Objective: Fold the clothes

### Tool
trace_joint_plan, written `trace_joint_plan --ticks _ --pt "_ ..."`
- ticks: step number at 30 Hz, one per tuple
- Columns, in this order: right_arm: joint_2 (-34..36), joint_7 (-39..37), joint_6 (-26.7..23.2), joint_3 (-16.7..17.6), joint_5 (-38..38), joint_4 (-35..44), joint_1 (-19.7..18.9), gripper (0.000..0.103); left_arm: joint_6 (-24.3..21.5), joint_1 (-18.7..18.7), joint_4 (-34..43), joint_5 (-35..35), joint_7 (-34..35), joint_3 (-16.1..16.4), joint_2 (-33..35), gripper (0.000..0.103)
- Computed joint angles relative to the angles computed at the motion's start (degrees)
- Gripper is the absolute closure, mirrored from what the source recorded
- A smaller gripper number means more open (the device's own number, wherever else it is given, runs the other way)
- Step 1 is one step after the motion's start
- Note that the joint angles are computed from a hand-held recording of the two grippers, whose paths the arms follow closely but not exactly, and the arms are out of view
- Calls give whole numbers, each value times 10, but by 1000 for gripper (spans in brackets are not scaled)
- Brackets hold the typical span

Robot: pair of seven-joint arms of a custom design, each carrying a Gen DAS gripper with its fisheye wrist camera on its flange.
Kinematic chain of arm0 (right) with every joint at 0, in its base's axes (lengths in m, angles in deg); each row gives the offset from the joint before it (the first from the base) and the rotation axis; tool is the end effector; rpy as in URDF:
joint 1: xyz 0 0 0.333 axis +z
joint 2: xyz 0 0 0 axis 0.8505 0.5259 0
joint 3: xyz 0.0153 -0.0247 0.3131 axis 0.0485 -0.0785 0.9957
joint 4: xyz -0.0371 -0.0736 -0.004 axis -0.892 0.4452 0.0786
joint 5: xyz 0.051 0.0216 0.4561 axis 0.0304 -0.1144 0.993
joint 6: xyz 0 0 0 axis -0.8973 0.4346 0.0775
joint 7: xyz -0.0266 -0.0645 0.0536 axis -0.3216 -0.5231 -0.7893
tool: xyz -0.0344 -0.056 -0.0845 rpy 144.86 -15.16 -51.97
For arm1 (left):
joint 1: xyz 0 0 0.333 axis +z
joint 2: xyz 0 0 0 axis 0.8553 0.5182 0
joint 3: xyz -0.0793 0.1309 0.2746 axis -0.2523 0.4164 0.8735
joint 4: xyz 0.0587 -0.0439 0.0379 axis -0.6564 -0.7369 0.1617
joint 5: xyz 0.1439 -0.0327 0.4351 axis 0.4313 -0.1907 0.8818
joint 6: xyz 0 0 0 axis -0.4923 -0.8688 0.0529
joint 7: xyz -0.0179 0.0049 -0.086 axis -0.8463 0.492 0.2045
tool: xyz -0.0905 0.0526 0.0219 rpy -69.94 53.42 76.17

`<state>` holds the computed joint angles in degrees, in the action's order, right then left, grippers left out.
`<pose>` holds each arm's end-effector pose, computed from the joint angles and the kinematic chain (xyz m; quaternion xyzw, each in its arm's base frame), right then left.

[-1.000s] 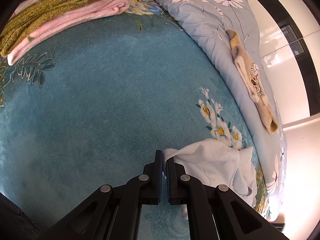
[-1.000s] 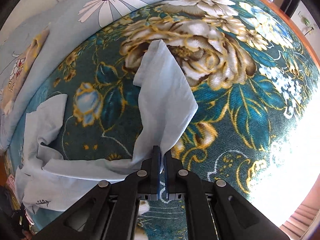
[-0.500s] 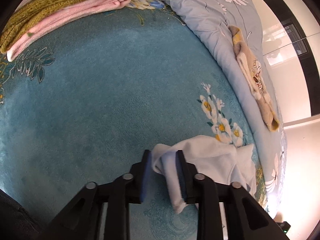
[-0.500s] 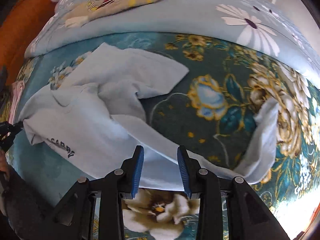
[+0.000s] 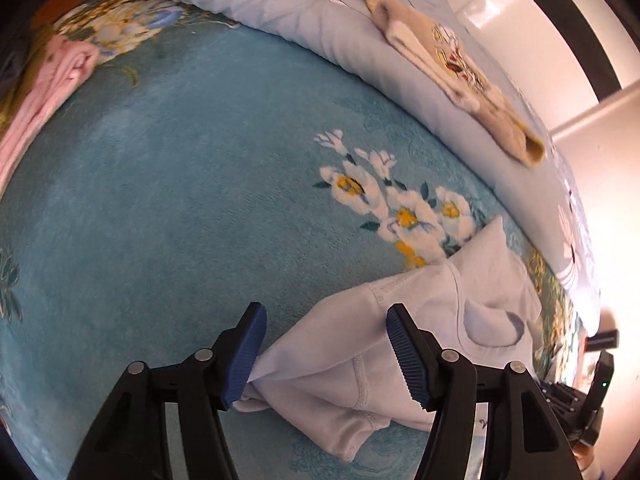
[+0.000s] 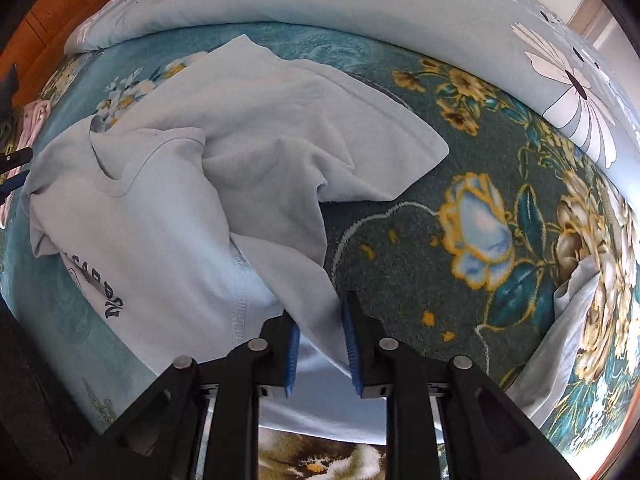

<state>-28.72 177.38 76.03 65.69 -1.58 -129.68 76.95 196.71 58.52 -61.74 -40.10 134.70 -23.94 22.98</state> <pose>0.4589 0.2263 0.4974 -0.6801 0.7271 -0.0572 0.0742 0.6087 -0.0711 0.4966 0.6911 -0.6855 0.2207 0.0610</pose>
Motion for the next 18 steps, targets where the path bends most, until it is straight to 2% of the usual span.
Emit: trace_joint_plan --ticks 2,4,6,8,13,18 --pt "-6 0 1 -2 7 -4 2 96 -17 -3 4 5 20 -2 7 38" --pt "-12 9 2 -1 10 -8 1 96 -15 -6 -5 8 41 -5 2 46" --pt "-16 23 2 0 14 -9 -1 96 -3 -9 -21 6 55 -6 -10 81" --pt "-15 31 -4 0 12 -4 -3 96 8 -11 -31 8 62 -5 -19 97" --pt "-7 60 -29 11 -13 25 -8 97 66 -15 -59 -35 75 7 -47 99" --pt "-8 124 -54 33 -77 68 -19 98 110 -17 -82 -98 97 27 -75 99"
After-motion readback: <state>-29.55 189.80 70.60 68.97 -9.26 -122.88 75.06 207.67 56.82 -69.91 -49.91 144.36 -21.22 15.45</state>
